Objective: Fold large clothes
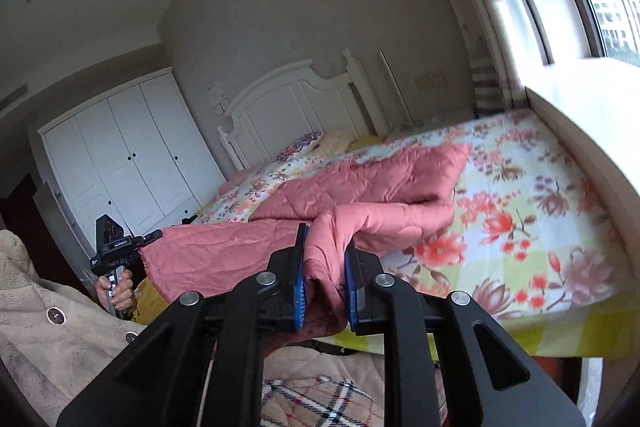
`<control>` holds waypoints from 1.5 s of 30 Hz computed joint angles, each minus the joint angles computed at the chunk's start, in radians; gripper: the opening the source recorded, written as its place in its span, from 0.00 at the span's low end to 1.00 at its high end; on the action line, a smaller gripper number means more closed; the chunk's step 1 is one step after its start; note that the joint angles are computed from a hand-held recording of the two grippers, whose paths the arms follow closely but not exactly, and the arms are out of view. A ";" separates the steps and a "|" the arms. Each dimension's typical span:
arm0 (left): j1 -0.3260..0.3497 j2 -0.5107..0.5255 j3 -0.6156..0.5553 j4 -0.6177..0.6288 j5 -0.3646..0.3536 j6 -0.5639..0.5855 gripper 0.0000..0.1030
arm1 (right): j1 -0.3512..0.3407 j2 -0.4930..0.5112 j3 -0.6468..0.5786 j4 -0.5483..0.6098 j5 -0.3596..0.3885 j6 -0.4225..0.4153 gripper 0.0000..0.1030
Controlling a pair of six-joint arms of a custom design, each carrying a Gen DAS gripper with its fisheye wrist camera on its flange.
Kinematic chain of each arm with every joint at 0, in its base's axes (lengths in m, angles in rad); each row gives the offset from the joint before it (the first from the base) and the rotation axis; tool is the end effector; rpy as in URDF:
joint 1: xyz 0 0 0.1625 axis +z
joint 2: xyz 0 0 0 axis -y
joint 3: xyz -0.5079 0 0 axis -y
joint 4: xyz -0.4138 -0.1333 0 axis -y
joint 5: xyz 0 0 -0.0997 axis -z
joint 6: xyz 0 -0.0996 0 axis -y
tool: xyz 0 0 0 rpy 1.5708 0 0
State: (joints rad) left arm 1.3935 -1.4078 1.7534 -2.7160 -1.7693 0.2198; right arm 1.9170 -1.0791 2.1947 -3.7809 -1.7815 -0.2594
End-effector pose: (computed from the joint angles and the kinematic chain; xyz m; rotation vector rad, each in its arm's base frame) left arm 0.0041 -0.6217 0.5269 -0.6527 -2.6602 1.1619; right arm 0.2938 -0.4829 0.2825 0.6058 -2.4921 1.5698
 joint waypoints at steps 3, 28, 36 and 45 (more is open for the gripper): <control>0.026 -0.008 -0.006 -0.016 -0.115 -0.029 0.05 | 0.023 -0.021 0.016 -0.053 0.016 -0.017 0.17; 0.073 0.023 -0.052 -0.009 -0.169 -0.059 0.07 | -0.197 -0.052 0.045 0.522 0.106 0.290 0.95; 0.039 0.020 -0.042 -0.011 -0.103 -0.029 0.07 | -0.287 0.042 0.163 0.362 0.450 0.245 0.38; 0.023 0.015 -0.028 -0.085 -0.105 -0.035 0.07 | -0.108 0.063 0.019 0.061 0.317 0.128 0.16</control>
